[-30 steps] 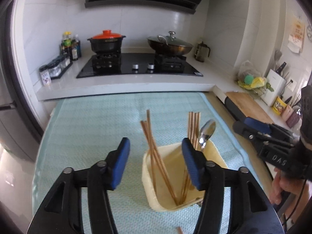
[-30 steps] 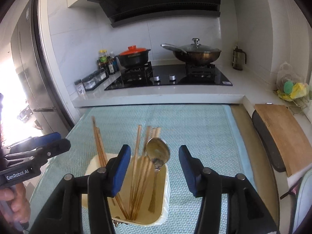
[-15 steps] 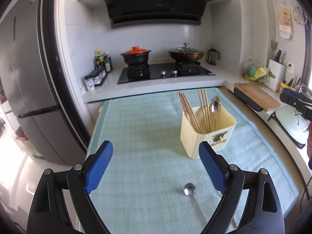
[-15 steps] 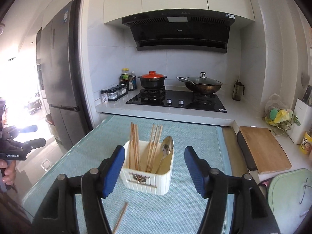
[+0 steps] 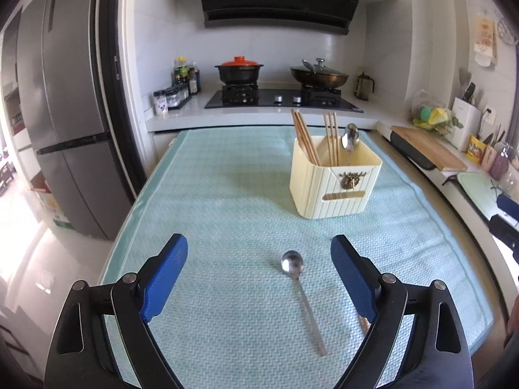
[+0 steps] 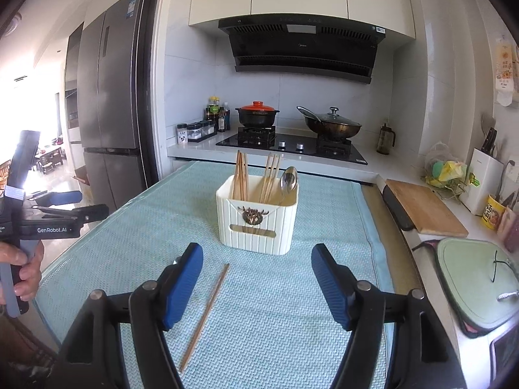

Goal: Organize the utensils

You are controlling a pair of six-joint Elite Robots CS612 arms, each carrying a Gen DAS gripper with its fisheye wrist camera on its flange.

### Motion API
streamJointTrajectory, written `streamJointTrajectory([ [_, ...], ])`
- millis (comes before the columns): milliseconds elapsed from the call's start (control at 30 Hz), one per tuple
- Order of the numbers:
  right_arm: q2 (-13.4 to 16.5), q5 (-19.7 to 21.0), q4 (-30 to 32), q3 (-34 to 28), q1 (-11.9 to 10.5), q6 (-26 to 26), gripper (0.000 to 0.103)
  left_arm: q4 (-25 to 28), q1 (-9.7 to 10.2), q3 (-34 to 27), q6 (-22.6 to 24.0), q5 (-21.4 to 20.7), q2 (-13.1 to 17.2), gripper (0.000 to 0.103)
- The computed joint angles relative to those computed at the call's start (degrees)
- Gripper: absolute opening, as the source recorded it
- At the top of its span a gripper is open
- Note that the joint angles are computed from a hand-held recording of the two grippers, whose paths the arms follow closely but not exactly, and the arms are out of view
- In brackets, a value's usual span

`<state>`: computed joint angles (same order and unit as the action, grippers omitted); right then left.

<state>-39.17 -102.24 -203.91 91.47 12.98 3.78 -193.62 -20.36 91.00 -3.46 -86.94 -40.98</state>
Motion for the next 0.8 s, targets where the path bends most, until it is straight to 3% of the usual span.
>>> streamJointTrajectory([
  [167,0.41,-2.33,-0.75,1.11,0.82,0.78,0.071,-1.27,-0.36,0.67,-0.77,1.12,0.17,0.091],
  [467,1.75,-5.23,-0.30,1.49,1.61,3.63,0.071,-1.48,0.32,1.69,-4.03,-1.08,0.86,0.092],
  [800,2.41,-3.34,2.90,2.59,1.55,6.99,0.071,0.49,0.83,2.78,-7.19,-2.61,1.80,0.092],
])
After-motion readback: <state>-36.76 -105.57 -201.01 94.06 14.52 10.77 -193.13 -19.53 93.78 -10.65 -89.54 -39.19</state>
